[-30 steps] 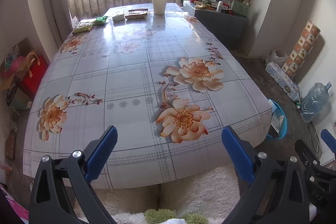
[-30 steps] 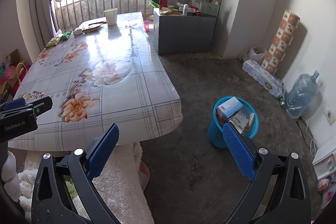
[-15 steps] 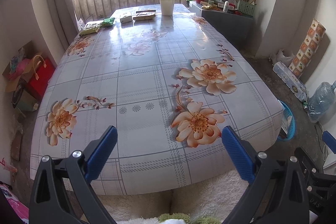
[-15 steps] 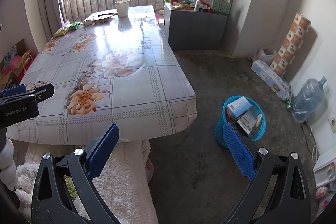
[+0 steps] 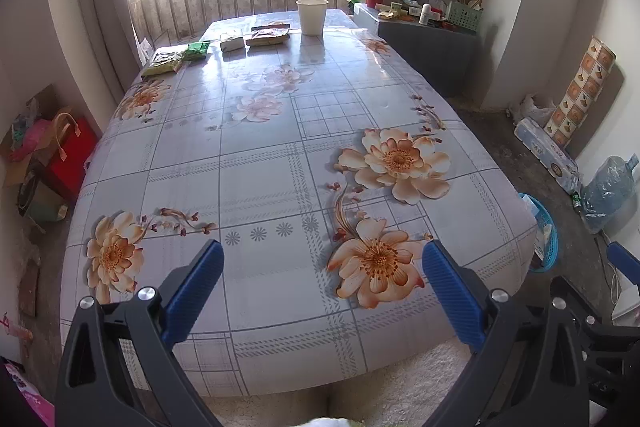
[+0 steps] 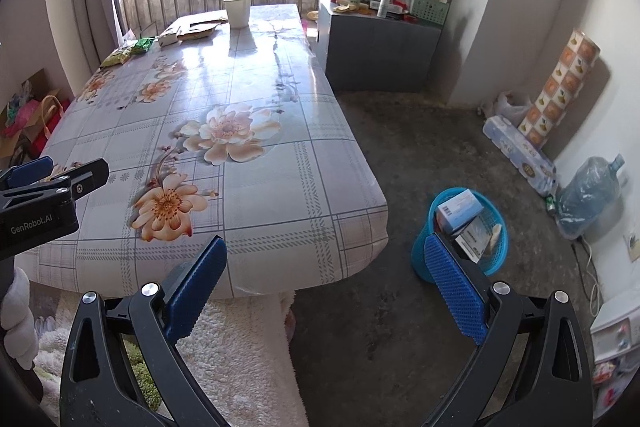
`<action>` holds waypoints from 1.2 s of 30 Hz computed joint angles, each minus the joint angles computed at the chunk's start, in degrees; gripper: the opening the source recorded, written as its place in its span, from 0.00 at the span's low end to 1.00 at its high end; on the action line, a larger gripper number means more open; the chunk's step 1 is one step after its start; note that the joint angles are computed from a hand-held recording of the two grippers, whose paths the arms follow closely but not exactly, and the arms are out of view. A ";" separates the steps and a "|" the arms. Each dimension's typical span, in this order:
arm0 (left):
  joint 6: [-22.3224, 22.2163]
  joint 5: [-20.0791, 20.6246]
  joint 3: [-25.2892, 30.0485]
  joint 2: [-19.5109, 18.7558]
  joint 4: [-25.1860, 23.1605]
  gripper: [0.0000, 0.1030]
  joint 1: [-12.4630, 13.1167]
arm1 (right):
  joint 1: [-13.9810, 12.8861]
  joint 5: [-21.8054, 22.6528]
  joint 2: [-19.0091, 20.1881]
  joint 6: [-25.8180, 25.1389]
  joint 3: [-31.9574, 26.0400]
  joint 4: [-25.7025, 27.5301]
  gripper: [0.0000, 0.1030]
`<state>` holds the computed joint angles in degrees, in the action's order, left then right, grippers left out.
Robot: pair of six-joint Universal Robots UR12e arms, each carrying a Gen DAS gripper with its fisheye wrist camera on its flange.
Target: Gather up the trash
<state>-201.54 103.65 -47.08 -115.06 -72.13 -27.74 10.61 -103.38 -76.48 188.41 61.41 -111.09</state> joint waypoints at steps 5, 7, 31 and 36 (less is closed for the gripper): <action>0.50 -1.66 3.61 -1.73 -3.01 0.95 0.61 | 0.15 0.18 1.93 -0.12 -3.58 3.58 0.92; 1.09 -2.05 5.24 -2.51 -4.13 0.95 0.85 | 0.10 0.62 2.57 -0.02 -4.94 5.11 0.92; 5.01 -7.01 18.57 -9.70 -11.81 0.95 2.56 | -0.21 -0.72 8.73 1.86 -15.94 15.76 0.92; 4.65 -6.64 19.44 -10.15 -12.11 0.94 2.47 | -0.29 -0.84 8.75 2.04 -16.03 15.78 0.92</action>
